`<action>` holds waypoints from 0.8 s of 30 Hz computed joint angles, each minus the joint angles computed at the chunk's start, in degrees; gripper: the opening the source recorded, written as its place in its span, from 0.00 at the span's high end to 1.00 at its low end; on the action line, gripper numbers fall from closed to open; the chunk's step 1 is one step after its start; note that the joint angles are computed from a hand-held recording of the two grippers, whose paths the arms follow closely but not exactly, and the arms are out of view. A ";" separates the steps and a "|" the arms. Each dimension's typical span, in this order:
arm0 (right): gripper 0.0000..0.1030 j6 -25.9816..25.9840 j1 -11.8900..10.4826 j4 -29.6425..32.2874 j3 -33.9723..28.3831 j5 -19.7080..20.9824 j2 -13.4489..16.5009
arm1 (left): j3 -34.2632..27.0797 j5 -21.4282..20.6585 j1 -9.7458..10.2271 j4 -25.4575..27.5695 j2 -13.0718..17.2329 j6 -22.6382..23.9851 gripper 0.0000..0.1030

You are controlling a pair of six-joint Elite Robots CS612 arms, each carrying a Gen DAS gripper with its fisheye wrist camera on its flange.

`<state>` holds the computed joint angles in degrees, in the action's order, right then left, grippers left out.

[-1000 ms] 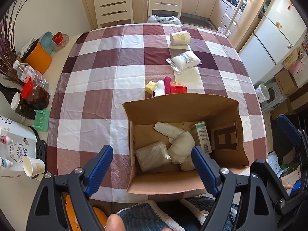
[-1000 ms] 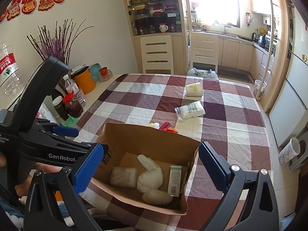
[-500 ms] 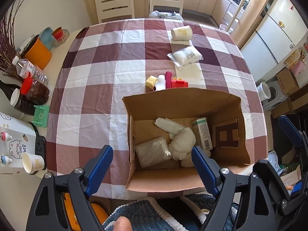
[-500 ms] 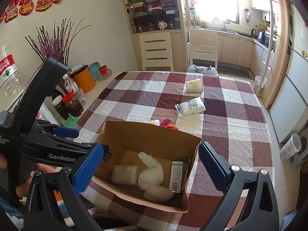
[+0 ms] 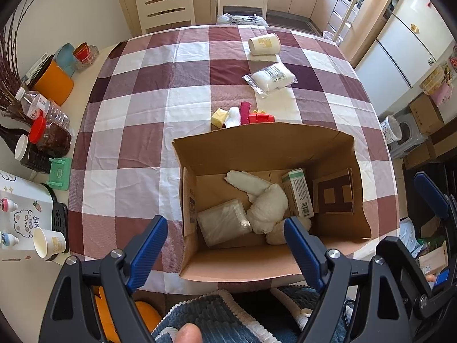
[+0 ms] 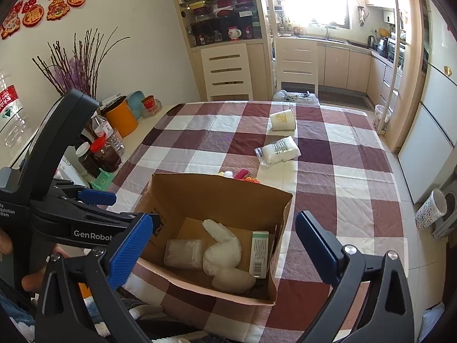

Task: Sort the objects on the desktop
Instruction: 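Move both open tools away from the box back over the table items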

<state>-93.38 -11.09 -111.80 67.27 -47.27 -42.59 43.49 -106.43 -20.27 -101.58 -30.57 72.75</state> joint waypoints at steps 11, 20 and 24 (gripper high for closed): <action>0.01 1.25 -0.18 -0.09 -0.72 -0.73 0.42 | 1.98 0.77 -0.11 -0.55 -0.98 1.50 0.17; 0.01 1.10 -0.12 0.72 -1.31 -1.26 0.67 | 2.33 0.92 -0.11 -0.73 -1.13 1.36 0.17; 0.01 0.91 -0.14 1.11 -1.53 -1.45 0.76 | 2.32 0.89 -0.12 -0.71 -1.13 1.30 0.17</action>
<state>-92.47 -11.23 -110.69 65.73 -48.72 -41.83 45.81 -105.54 -20.39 -102.28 -31.70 74.05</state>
